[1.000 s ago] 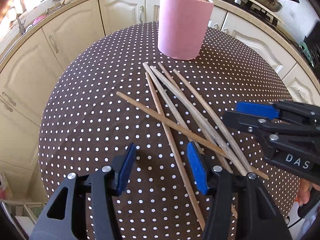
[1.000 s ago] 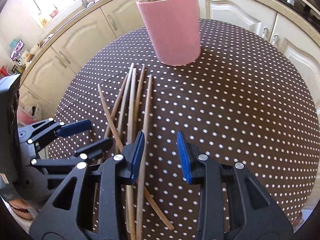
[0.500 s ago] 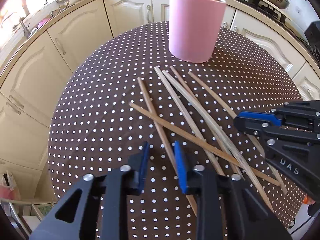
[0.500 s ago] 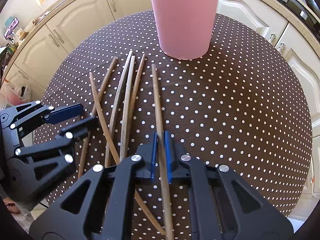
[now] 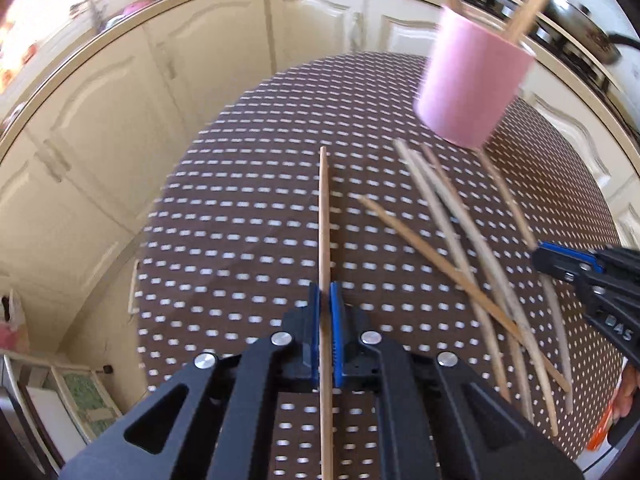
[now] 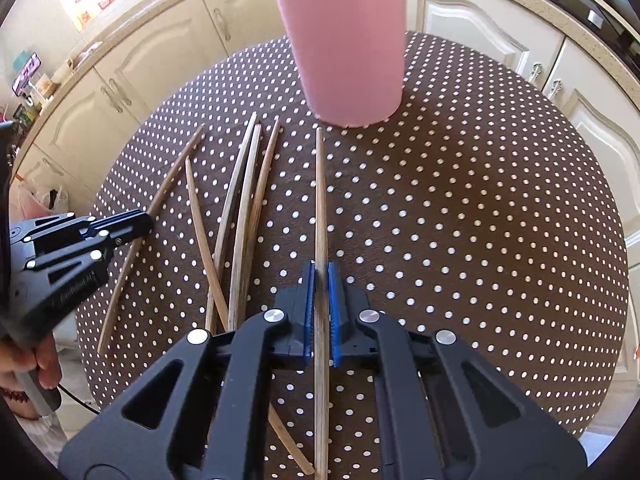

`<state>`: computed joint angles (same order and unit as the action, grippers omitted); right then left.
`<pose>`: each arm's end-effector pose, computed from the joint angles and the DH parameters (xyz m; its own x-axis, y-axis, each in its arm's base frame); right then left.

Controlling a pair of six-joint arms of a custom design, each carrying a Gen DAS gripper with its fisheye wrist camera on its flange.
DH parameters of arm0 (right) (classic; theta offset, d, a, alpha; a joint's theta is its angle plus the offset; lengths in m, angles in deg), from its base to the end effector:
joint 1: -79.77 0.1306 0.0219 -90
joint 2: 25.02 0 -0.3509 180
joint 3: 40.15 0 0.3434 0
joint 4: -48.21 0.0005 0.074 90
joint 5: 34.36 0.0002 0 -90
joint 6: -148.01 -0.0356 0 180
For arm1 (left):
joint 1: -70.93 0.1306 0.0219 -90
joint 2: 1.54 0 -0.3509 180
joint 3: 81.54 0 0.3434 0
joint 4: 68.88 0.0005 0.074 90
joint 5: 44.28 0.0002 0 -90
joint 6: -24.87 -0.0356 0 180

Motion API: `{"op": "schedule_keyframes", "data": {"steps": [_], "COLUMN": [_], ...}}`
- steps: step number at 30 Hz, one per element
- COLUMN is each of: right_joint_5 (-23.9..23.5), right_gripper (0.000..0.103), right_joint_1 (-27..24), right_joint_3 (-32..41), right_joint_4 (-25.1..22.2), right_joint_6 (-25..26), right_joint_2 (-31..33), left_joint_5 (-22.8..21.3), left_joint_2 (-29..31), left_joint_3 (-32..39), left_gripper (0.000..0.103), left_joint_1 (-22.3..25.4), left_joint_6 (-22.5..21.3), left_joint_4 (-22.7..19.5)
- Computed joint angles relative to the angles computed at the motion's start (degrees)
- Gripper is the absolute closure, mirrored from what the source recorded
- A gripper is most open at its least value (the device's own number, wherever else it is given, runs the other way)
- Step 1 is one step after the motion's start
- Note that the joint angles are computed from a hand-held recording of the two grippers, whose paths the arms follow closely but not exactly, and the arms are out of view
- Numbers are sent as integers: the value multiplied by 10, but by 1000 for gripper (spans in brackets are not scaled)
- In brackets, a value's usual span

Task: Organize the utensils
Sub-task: 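Lift both held chopsticks and carry them over the pink cup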

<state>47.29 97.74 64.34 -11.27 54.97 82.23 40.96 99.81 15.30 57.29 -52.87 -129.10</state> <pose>0.4929 0.1648 0.3524 -0.8602 -0.2238 -0.4583 -0.3244 0.9335 0.1530 0.4669 -0.1108 0.3485 -0.9014 0.0010 -0.4331 0.0094 0.9998 -0.0173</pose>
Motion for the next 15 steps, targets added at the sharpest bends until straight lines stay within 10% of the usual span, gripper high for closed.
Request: {"op": "schedule_keyframes", "data": {"steps": [15], "right_joint_5": [-74], "right_gripper": [96], "right_joint_1": [-53], "right_joint_3": [-75], "right_joint_4": [106], "right_joint_6": [-25], "right_joint_2": [-96], "left_joint_5": [101], "left_joint_2": [-98], "left_joint_3": [-56], "left_gripper": [97], "left_joint_1": [-24], "left_joint_6": [-29], "left_joint_4": [186]}}
